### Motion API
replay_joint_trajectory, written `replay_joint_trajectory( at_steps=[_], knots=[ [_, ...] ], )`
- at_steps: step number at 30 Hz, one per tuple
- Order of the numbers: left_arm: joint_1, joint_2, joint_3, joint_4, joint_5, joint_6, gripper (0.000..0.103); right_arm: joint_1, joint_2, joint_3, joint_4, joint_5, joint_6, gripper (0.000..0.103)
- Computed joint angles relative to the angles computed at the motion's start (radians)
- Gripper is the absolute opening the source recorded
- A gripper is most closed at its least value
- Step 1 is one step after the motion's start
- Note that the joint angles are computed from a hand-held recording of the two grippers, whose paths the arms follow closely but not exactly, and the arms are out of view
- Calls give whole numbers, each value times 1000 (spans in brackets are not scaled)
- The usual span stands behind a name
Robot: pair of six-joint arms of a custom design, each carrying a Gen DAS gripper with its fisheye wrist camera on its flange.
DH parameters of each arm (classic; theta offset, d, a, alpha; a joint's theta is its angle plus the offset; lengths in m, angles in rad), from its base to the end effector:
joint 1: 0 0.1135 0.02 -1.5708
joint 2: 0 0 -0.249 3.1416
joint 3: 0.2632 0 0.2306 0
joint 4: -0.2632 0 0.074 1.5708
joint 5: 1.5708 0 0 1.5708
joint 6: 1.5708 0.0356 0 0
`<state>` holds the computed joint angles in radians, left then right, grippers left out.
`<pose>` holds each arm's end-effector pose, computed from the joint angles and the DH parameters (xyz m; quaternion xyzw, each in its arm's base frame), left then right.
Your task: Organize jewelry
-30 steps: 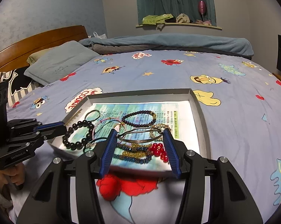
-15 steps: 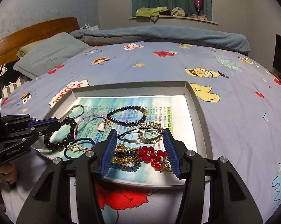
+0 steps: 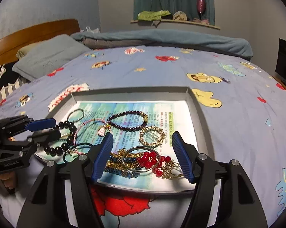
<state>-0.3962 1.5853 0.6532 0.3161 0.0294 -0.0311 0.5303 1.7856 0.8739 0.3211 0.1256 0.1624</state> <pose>0.2708 -0.1144 0.1562 0.1679 0.8721 -0.1102 0.4462 0.3022 0.1720 0.1566 -0.1320 0.8711 0.1074 0.4607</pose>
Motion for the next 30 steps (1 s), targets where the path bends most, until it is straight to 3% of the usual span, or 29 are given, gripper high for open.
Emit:
replay_joint_trajectory(
  at_steps=[1,3,4,9,13,21,30],
  knots=[
    [-1,-11,-10,5,-5,-4,67,-5,-22,-35,40,-4,12,71],
    [1,-39,-33,16,-2,-13,72,-17,-56,-93,101,-17,35,74],
    [2,-56,-44,13,0,-21,81,-24,-68,-109,115,-28,44,74],
    [-18,-146,-118,28,-27,-56,90,-54,-151,-217,186,-64,87,78],
    [-46,-252,-199,65,-76,-97,96,-43,-220,-292,217,-32,91,83],
    [-158,-390,-335,144,-255,-179,98,86,-356,-457,275,134,70,97],
    [-252,-437,-400,143,-377,-240,98,202,-410,-522,275,237,64,97]
  ],
)
